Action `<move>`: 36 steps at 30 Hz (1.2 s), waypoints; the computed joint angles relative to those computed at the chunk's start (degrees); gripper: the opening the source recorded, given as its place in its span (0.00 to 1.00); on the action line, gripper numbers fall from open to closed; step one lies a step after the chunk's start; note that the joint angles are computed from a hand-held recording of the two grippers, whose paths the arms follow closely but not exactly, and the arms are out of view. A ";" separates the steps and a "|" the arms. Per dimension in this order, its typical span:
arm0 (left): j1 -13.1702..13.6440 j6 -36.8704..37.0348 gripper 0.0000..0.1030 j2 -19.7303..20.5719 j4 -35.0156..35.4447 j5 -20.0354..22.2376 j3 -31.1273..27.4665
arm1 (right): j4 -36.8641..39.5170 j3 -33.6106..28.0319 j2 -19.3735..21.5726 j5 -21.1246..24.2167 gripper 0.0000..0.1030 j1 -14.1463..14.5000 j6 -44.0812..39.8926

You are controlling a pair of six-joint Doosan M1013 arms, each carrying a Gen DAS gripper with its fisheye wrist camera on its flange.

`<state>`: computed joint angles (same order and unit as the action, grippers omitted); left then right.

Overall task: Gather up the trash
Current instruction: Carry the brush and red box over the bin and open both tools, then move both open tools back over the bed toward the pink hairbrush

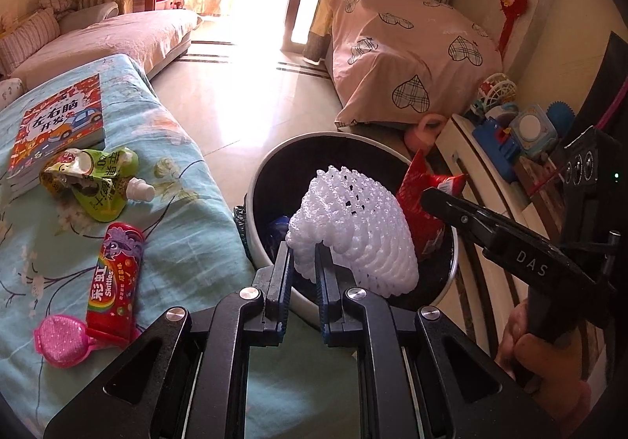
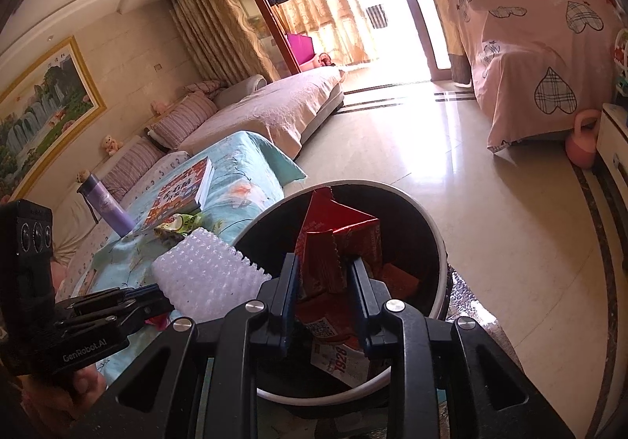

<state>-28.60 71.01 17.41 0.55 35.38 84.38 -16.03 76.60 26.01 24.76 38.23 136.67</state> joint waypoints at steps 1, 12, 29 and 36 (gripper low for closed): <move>0.14 0.79 0.16 0.06 -1.11 0.25 -0.03 | 0.60 0.04 0.03 -0.09 0.46 -0.14 -0.19; 0.67 0.01 0.40 -2.33 -2.47 -1.01 3.44 | -1.89 2.10 -1.14 -2.68 0.67 -0.04 4.86; 2.35 -17.03 0.59 -11.20 12.46 -5.44 15.51 | -1.70 2.84 -1.82 -5.04 1.00 4.24 3.41; 4.60 -12.89 0.59 -13.07 10.39 -6.03 18.60 | 4.14 0.78 -0.33 -3.02 1.00 5.71 -2.43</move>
